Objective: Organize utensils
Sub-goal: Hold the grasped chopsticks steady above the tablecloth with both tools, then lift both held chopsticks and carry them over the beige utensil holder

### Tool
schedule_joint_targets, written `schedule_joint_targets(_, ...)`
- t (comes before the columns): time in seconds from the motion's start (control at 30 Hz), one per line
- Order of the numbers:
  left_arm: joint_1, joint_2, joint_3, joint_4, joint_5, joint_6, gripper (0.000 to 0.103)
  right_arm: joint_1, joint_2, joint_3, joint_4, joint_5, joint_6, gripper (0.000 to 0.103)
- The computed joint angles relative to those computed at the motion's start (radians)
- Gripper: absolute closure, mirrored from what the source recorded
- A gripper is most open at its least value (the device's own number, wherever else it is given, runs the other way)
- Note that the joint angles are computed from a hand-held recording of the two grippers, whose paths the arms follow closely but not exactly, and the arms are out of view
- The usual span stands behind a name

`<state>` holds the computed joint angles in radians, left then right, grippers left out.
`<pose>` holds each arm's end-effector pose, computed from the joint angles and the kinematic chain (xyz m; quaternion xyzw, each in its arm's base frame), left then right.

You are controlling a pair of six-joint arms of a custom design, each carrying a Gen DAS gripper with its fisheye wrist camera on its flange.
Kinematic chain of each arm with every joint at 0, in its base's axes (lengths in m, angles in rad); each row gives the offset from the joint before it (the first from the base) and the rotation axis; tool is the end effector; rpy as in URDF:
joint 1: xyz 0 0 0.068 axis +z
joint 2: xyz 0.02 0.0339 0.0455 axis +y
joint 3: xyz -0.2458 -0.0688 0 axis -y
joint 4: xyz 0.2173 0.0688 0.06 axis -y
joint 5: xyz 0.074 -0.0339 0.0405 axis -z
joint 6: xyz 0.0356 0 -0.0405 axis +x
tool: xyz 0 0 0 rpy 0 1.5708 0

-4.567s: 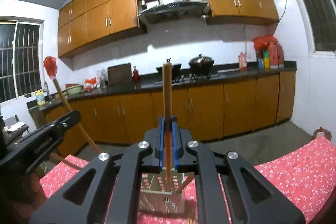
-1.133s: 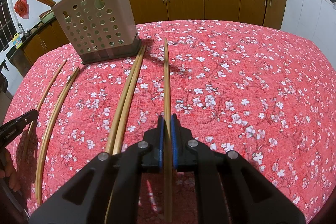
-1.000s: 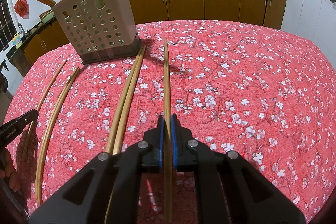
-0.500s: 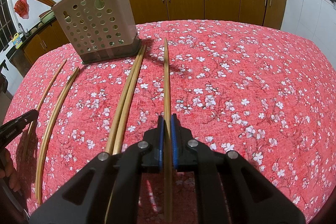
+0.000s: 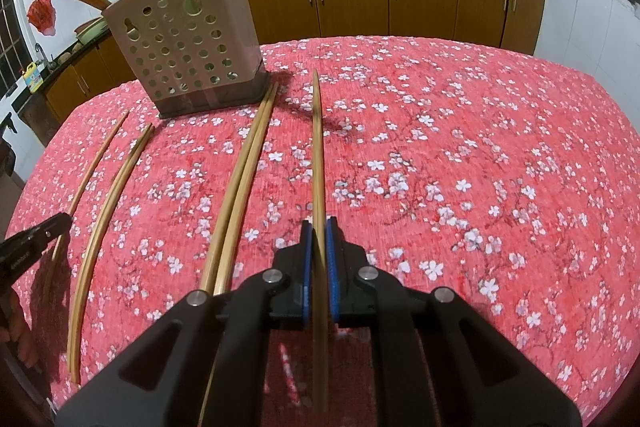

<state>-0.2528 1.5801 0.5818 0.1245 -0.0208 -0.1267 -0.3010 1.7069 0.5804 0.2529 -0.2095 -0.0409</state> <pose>0.2527 -0.0645 0.1251 0.0557 0.9382 -0.0548 0.3372 0.2608 -0.0732 0.1032 0.0858 0.9314 0.0390 0.3515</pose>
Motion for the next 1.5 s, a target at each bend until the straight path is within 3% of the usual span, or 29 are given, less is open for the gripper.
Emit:
schedule_joint_targets(0.47,0.013,-0.028,-0.033,0.006,0.007,0.014,0.095,-0.006,-0.031,-0.025,-0.006,-0.005,0.009,0.094)
schedule_joint_targets(0.6,0.016,-0.019,0.008,-0.047,0.010,0.036,0.095,-0.012,-0.054,-0.020,-0.031,-0.019,0.010,0.095)
schedule_joint_targets(1.07,0.071,-0.309,0.107,-0.203,0.095,0.040,0.096,-0.125,-0.439,-0.040,-0.108,-0.127,0.046,0.095)
schedule_joint_targets(1.5,0.064,-0.384,0.160,-0.227,0.125,0.015,0.096,-0.148,-0.545,-0.025,-0.121,-0.177,0.071,0.095)
